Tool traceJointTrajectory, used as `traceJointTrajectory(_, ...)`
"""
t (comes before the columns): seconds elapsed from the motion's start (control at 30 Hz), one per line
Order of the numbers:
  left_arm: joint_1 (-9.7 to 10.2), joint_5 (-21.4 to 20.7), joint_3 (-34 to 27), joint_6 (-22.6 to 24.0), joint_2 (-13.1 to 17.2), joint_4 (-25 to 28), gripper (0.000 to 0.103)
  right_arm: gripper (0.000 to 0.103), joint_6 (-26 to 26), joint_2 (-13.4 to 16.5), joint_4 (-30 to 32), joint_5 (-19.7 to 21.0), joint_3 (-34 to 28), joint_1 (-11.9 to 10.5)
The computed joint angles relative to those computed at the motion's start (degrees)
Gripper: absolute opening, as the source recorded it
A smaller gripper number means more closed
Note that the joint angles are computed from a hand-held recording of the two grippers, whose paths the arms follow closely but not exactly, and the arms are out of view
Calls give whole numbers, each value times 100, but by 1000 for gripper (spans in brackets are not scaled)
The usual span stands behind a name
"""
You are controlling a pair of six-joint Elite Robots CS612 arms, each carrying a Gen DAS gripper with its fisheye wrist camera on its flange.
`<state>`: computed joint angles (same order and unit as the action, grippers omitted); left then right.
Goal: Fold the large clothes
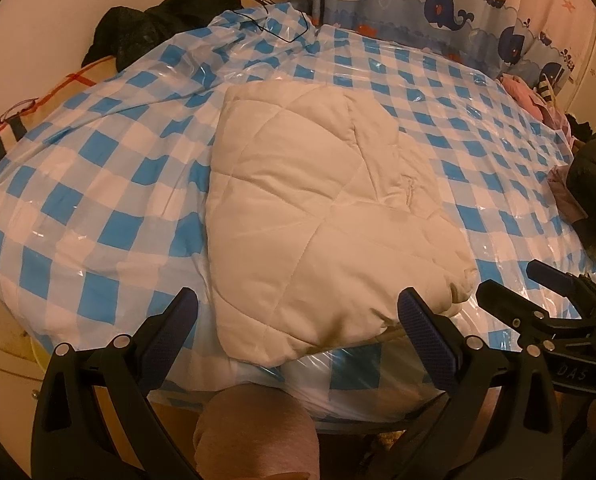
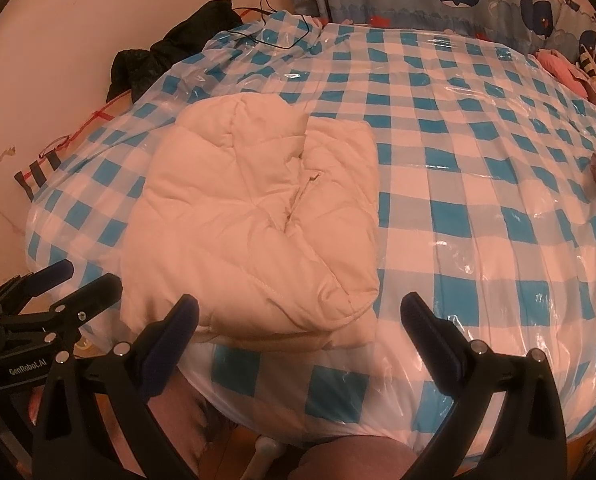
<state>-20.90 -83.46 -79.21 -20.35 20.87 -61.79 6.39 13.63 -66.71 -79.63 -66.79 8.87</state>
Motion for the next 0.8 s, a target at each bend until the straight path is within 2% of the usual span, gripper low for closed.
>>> traceJointTrajectory(0.33,-38,99,-53,19,0,27,96,97,85,59,132,65,-291,-25)
traceJointTrajectory(0.57,-120,222,-118,35,-57,126,96,97,71,34,132,203,-351,-143)
traceJointTrajectory(0.63,-201,492,-200,94,-59,226,96,97,85,47,155,238,-417,-166)
traceJointTrajectory(0.7,-261,671,-318,141,-8,73,96,97,89,58,174,289,-468,-201)
traceJointTrajectory(0.8,-307,704,-419,265,18,-80,96,97,123,96,228,337,-628,-219)
